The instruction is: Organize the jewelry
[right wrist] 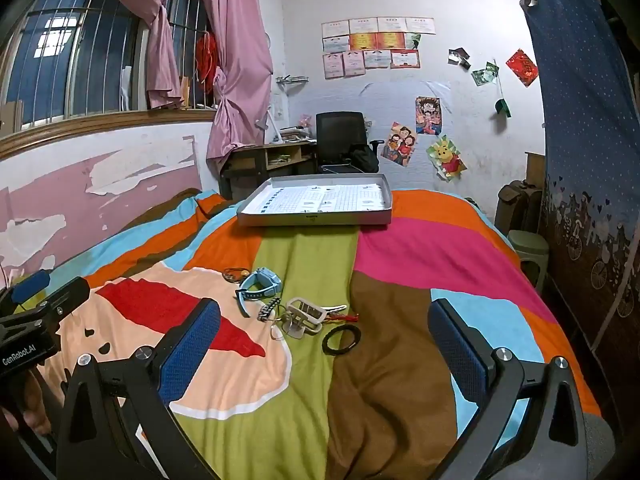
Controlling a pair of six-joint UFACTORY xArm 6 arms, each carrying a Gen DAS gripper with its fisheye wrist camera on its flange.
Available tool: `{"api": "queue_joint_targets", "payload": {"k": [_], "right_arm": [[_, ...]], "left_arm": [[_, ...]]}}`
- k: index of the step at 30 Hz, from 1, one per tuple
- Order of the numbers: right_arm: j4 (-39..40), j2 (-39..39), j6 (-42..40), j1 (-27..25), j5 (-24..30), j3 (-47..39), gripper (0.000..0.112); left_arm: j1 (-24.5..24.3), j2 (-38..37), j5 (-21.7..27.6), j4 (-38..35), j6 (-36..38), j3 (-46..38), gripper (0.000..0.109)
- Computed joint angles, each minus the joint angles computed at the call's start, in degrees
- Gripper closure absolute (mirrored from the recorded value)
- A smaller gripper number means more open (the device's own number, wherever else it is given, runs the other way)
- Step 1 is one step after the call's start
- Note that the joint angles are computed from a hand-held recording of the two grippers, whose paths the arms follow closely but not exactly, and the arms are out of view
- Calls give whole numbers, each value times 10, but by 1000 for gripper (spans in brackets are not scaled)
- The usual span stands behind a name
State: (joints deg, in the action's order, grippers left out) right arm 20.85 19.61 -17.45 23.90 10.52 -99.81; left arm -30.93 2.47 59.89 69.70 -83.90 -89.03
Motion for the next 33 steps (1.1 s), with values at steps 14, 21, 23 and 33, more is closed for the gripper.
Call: {"api": "queue_joint_targets", "payload": {"k": [14, 21, 23, 33], "right_arm": [[-1, 0, 2, -1, 4, -2, 10], [0, 1, 2, -2, 5, -3, 10], [2, 1, 1, -2, 6, -4, 10], [2, 1, 2, -2, 7, -3, 10]], "left_arm": [[-5, 4, 7, 1, 2, -8, 6], [-8, 11, 12, 1, 5, -18, 6], [-8, 10, 11, 1, 5, -18, 6], [-9, 10, 12, 5, 3, -17, 6]]}}
